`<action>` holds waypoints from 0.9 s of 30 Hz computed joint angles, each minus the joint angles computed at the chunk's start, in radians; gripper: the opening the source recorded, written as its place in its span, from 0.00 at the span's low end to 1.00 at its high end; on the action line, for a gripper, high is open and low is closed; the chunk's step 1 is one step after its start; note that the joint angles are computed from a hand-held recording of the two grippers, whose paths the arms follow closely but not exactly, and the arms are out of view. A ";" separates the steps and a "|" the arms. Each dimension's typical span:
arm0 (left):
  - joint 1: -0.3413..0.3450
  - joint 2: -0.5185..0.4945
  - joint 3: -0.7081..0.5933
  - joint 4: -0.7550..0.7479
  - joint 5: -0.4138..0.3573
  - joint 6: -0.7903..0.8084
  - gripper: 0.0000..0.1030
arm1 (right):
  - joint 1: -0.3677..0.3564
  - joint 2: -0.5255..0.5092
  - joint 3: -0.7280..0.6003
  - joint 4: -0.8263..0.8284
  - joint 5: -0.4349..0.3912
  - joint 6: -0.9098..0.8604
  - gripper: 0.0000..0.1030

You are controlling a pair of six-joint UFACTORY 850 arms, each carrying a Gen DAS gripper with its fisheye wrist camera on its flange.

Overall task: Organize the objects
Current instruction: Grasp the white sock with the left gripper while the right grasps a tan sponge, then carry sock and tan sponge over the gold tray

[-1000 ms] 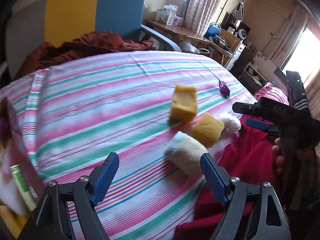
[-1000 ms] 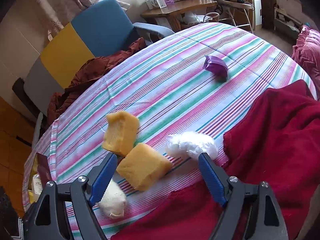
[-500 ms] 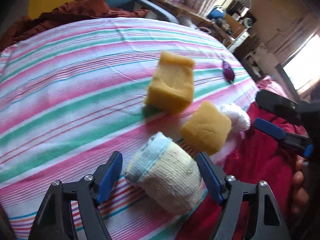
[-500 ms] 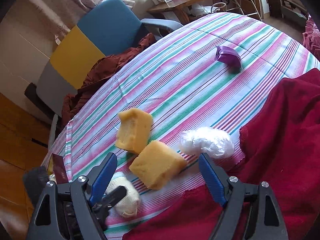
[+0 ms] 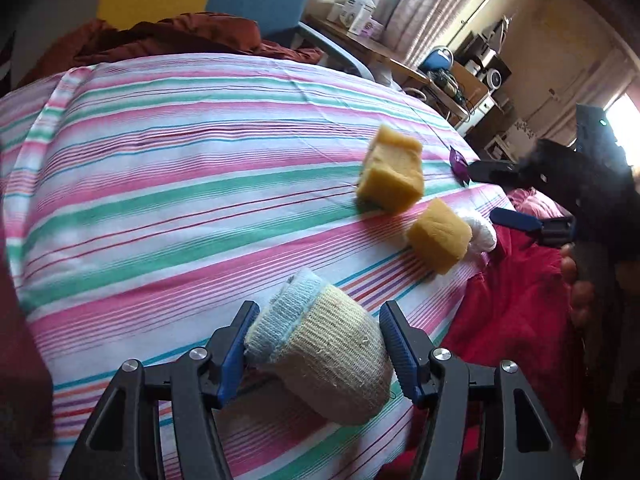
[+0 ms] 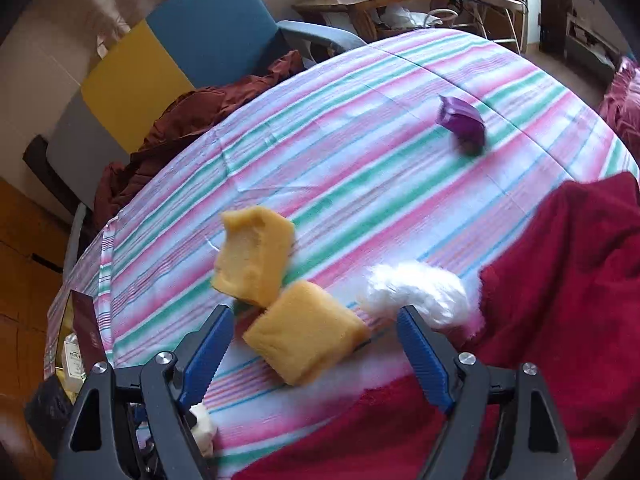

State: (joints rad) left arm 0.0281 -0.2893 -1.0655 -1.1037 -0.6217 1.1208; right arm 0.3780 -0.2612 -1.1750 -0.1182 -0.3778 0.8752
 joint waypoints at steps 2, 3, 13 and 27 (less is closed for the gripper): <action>0.012 0.000 0.007 -0.026 -0.011 0.015 0.61 | 0.008 -0.053 -0.067 -0.002 -0.029 -0.021 0.82; 0.013 -0.001 0.007 -0.031 -0.014 0.018 0.61 | 0.013 -0.080 -0.103 -0.018 -0.050 -0.011 0.82; 0.003 0.005 0.023 -0.083 0.009 0.067 0.65 | -0.001 -0.318 -0.333 0.049 -0.172 -0.120 0.78; -0.015 0.016 0.039 -0.101 0.055 0.104 0.64 | 0.069 -0.320 -0.356 -0.250 -0.202 -0.062 0.52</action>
State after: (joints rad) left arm 0.0130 -0.2736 -1.0261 -1.2042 -0.5666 1.2248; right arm 0.4469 -0.5816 -1.5315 -0.3686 -0.5803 0.8129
